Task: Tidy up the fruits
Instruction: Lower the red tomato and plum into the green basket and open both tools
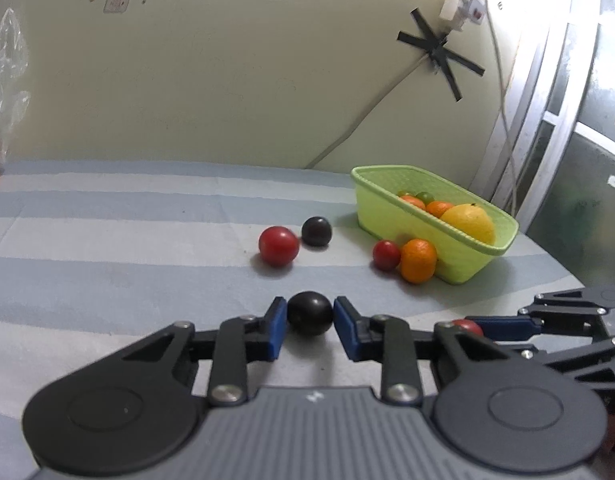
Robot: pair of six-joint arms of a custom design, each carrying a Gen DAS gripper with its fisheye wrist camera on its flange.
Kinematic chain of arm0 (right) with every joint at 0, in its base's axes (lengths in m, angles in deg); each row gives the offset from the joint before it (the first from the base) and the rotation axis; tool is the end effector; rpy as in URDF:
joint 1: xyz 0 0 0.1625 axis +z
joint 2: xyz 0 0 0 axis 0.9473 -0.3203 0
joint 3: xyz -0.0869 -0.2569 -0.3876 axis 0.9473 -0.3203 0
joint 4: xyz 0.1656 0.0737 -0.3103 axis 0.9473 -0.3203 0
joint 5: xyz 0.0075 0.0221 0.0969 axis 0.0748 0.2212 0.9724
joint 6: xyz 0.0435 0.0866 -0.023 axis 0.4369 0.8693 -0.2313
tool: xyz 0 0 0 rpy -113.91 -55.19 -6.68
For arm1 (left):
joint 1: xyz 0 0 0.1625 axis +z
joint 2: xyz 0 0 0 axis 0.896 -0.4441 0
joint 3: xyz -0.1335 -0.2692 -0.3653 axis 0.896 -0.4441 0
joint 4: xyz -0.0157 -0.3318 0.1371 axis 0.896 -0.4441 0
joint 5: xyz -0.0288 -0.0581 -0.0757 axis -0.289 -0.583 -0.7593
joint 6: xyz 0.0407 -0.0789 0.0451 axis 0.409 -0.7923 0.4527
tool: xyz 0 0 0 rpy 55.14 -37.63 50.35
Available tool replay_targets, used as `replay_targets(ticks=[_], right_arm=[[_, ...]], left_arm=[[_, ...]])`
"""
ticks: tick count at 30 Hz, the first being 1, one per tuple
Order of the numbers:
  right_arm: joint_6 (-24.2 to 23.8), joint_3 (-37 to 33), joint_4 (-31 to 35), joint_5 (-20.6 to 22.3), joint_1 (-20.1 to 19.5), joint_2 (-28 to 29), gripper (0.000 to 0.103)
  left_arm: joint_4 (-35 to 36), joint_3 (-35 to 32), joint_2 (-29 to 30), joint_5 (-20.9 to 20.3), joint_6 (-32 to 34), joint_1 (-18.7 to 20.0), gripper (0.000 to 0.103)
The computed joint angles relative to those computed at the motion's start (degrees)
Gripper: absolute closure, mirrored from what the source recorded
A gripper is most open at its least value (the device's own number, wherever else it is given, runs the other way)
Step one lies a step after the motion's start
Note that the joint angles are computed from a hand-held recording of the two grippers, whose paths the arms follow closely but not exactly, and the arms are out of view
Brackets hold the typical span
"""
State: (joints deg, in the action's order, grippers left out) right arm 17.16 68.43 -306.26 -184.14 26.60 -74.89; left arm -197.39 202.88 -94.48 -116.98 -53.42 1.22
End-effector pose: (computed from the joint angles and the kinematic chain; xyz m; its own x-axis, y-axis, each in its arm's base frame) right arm 0.1797 -0.4739 0.0299 -0.7288 -0.3155 0.6077 -0.6784 0.4527 -0.5786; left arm -0.0705 -0.5328 0.1488 -0.7600 0.4749 -0.4437 0.6499 0.5631 -0.5105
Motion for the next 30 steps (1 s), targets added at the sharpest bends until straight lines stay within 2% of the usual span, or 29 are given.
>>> replay_targets(ticks=[4,8,10,14,21,24,28,30], right_arm=[[-0.06,1.47,-4.26,2.81,-1.00,-0.02,0.074],[-0.11,2.23,-8.35,5.68,-2.28,-0.08,0.074],[-0.52,2.13,-10.66,6.78,-2.85,-0.25,0.074],[0.74,1.28,-14.57,8.09,-4.29,-1.78,0.074],[4.97,-2.82,-19.49,6.44,-7.14,-2.59,0.074],[8.33,-2.36,-18.80,5.82,-8.74,-3.47,0.074],[8.85,-2.75,-17.91,3.74,-8.97,-3.94,0.072],[9.12,-2.99,-17.43,3.23,-8.91,-3.97,0.071]], left_arm=[[-0.21,0.07,-0.26,-2.08,-0.09,0.51,0.076],[2.17,-0.83,-0.55,-2.17,-2.61,0.21,0.077],[4.97,-1.95,-1.18,-5.20,-5.63,0.29,0.077],[6.37,-5.00,-0.55,-7.04,-7.29,-2.21,0.076],[15.20,-15.47,4.41,-5.27,-7.34,-6.52,0.076],[19.31,-19.72,7.23,-3.97,-8.28,-7.20,0.076],[22.89,-23.63,10.23,-2.00,-10.61,-7.43,0.075],[23.75,-24.25,10.80,-1.38,-11.62,-7.40,0.070]])
